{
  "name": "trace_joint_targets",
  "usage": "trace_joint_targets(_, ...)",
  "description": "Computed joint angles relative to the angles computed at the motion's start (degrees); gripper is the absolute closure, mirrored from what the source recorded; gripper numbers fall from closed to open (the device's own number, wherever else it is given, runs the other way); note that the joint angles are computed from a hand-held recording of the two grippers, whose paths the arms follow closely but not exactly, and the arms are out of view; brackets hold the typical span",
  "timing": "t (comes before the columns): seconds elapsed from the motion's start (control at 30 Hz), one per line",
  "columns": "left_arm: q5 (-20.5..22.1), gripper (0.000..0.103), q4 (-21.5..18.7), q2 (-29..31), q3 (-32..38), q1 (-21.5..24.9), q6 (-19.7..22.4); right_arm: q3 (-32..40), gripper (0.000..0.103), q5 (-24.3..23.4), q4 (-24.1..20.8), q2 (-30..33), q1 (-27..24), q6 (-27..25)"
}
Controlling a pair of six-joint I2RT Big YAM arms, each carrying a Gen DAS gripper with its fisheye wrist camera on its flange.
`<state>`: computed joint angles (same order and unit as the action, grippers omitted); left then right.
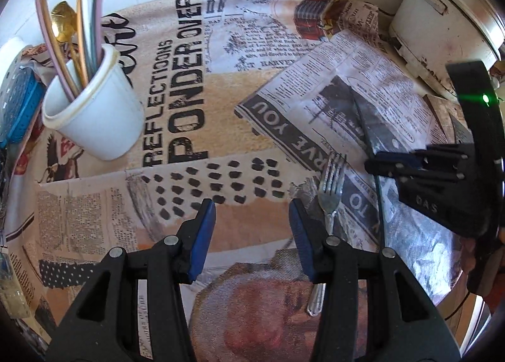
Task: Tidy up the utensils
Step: 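Move both open tools back over the silver fork and dark stick, then grasp the silver fork with the left tool while the right tool grasps the dark green stick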
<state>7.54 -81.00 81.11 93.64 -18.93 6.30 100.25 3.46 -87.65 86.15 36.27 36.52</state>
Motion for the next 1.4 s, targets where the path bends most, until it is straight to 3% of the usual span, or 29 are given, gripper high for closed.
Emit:
trace_joint_targets(0.27, 2.2, 0.056, -2.5, 1.1, 0.0, -3.5, 1.1, -2.4, 0.098, 0.0, 2.6, -2.1, 0.0, 2.6)
trace_joint_targets(0.47, 1.1, 0.056, -2.7, 2.9, 0.7, -6.8, 1.5, -5.5, 0.098, 0.6, 5.0, -6.7, -0.3, 5.7)
trace_joint_targets(0.67, 0.6, 0.056, -1.8, 5.4, 2.4, -8.7, -0.3, -6.3, 0.098, 2.0, 6.2, -9.1, -0.1, 7.1)
trace_joint_targets(0.9, -4.1, 0.055, 0.3, 7.1, 2.7, -10.5, -2.6, -6.2, 0.098, 4.1, 6.0, -10.9, 0.1, 7.9)
trace_joint_targets(1.13, -4.1, 0.053, 3.5, 6.0, 0.6, -10.4, -4.8, -5.8, 0.098, 5.7, 6.1, -11.6, 0.1, 7.8)
trace_joint_targets(1.3, -6.4, 0.063, 6.4, 3.4, -2.7, -11.1, -5.0, -5.8, 0.098, 6.3, 6.5, -11.8, 0.4, 8.6)
trace_joint_targets(1.4, -7.2, 0.077, 6.6, 2.4, -3.5, -10.8, -4.9, -5.5, 0.098, 6.8, 6.3, -11.5, 0.9, 8.9)
